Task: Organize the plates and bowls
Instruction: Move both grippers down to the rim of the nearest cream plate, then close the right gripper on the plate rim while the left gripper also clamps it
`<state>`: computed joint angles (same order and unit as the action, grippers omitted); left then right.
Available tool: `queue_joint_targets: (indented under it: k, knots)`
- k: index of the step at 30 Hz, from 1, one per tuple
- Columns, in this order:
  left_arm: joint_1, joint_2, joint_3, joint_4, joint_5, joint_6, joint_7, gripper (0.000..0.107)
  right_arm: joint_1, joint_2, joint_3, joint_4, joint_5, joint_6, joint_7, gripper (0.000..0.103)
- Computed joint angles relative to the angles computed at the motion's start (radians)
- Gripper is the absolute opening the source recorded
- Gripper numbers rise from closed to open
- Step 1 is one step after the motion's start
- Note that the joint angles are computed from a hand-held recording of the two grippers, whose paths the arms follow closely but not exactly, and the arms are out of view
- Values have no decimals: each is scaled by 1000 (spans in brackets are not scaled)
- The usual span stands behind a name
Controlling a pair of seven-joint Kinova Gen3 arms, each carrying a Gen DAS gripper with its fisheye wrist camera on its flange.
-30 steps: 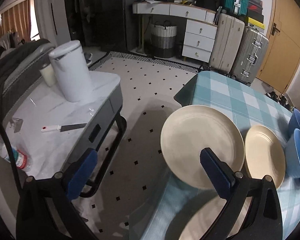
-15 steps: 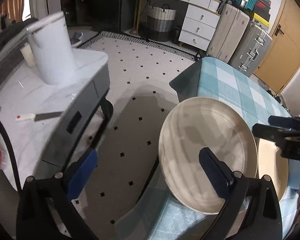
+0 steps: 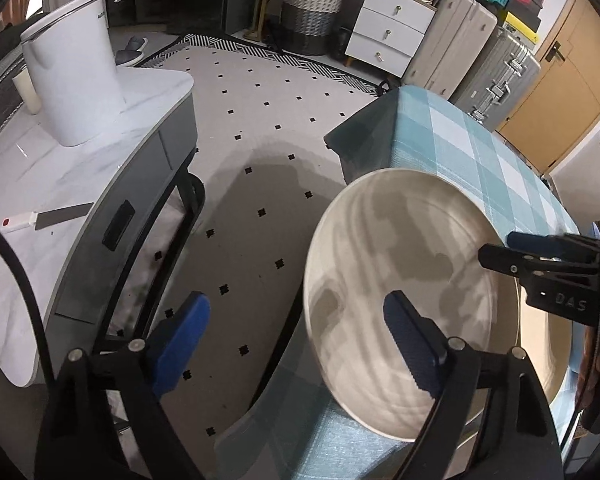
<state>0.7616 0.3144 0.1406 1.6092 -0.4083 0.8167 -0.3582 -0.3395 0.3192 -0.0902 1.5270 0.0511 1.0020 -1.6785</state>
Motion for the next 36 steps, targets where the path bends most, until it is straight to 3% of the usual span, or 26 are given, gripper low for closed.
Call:
queue_joint_targets:
  k: [1, 3, 5, 9, 13, 16, 22, 29, 36]
  knots:
    - [2, 1, -1, -3, -2, 6, 3, 88, -4, 1, 3, 3, 4, 0, -10, 45]
    - [-8, 0, 4, 1, 7, -5, -13, 77, 0, 0, 2, 8, -2, -4, -10, 43]
    - [-22, 7, 11, -7, 32, 0, -41, 61, -6, -5, 4, 14, 10, -7, -20, 40]
    - [-34, 0, 9, 16, 61, -33, -56, 58, -1, -4, 5, 10, 8, 0, -23, 31]
    - [-41, 9, 7, 14, 91, -31, -77, 36, -4, -4, 7, 15, 21, 2, -27, 19]
    - [-45, -6, 8, 42, 94, -73, -77, 27, 4, -1, 6, 14, 14, 5, -21, 15]
    - [-59, -10, 16, 44, 128, -91, -104, 14, 4, -10, 6, 16, 16, 5, -22, 15]
    - [-84, -21, 28, 68, 193, -131, -158, 13, 19, -26, 4, 26, -3, -14, -19, 12]
    - [-77, -23, 19, 63, 196, -120, -153, 12, 30, -34, 3, 32, -22, -17, -12, 9]
